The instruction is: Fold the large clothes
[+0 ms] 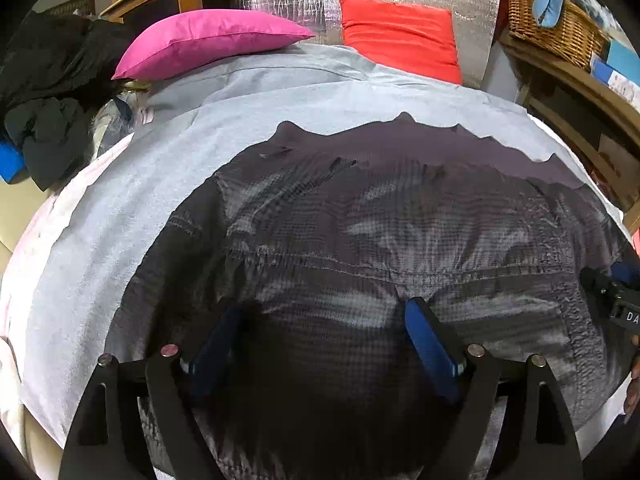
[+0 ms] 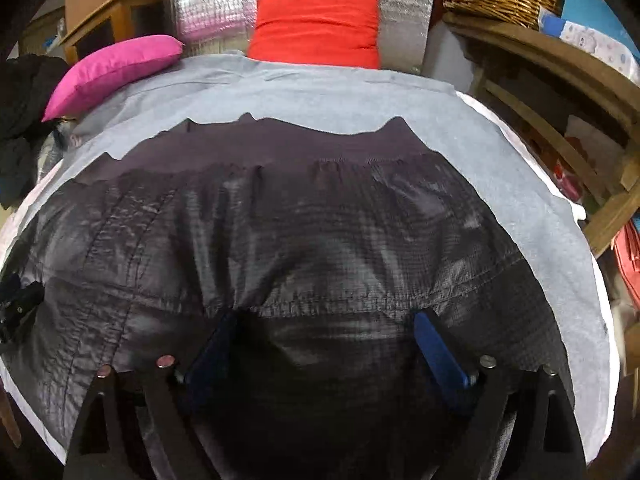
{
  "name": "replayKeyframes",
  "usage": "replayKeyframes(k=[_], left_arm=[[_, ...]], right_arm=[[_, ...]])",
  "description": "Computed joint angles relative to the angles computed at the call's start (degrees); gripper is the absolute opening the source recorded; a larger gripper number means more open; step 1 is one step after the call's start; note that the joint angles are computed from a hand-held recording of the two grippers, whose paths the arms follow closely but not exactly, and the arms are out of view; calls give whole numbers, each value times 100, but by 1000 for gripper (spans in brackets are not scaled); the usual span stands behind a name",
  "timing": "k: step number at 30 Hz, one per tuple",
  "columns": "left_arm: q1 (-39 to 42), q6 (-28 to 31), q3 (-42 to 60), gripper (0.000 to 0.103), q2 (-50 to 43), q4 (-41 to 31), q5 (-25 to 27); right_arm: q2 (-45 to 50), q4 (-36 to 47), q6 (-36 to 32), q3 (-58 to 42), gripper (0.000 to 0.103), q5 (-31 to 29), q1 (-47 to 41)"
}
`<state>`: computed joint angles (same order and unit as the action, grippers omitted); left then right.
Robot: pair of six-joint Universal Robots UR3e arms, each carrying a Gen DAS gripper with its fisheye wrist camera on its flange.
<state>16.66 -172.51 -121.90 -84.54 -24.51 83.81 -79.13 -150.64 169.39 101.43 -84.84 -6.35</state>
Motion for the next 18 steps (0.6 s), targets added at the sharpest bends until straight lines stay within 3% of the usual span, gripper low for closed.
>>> replayKeyframes(k=[4, 7, 12, 16, 18], left_arm=[[-15, -9, -54, 88, -51, 105, 31], [69, -64, 67, 87, 162, -306, -66], [225, 135, -414, 87, 1179, -270, -252], [329, 336, -1079, 87, 1836, -63, -227], [267, 372, -1205, 87, 1652, 6, -60]], right_arm=[[224, 36, 10, -223, 97, -61, 9], [92, 180, 108, -269, 97, -44, -27], [-1502, -172, 61, 1078, 97, 707, -461], [-2659, -437, -53, 2195, 97, 867, -726], [-2869, -653, -19, 2593, 97, 767, -749]])
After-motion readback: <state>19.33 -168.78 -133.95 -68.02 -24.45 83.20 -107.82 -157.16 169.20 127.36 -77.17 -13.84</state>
